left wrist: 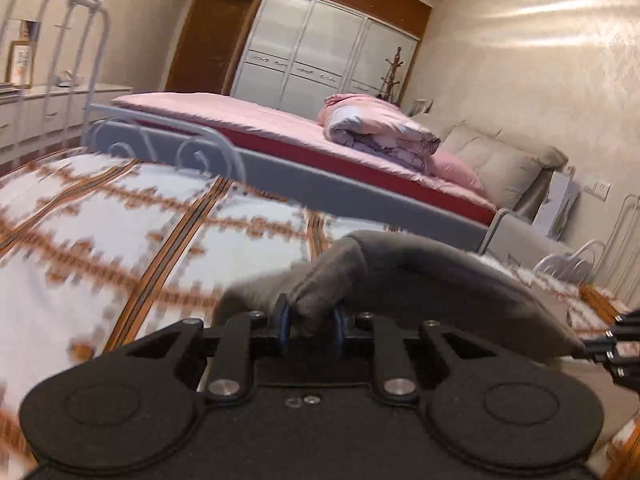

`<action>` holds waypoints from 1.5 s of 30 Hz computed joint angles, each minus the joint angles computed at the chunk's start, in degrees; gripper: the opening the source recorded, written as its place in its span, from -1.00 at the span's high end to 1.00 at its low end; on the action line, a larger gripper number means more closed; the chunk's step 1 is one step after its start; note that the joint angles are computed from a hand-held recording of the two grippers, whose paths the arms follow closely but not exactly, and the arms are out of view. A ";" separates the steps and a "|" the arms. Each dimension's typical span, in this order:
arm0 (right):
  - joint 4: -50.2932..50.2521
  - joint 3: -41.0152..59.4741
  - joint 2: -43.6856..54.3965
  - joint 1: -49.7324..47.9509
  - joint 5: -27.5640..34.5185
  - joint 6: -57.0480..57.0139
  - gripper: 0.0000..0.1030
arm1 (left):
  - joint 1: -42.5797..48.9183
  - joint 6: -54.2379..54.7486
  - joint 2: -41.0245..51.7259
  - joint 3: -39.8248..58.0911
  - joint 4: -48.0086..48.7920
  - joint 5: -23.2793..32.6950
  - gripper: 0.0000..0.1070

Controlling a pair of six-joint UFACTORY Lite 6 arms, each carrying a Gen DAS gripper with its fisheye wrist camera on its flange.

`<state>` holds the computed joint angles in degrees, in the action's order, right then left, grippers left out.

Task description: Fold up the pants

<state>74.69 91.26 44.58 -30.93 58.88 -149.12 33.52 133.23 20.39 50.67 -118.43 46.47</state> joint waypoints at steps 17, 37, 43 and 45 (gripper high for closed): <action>15.75 -27.52 -10.46 -9.31 -2.18 4.48 -0.53 | -1.32 -16.81 -11.15 -13.12 -0.12 -10.20 0.43; -10.05 43.79 32.55 -6.08 0.67 82.53 0.71 | 0.99 -22.87 0.16 -4.50 4.20 -5.28 0.73; -3.48 18.90 16.95 -8.92 -2.34 66.86 0.70 | 1.20 -24.28 -5.35 -8.18 5.30 -7.40 0.70; -3.47 16.54 15.31 -9.52 -2.41 66.80 0.29 | 0.67 -22.93 -7.31 -9.58 2.80 -9.90 0.50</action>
<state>71.22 107.80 59.89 -40.46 56.47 -82.33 34.19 110.30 13.08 41.10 -115.63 36.58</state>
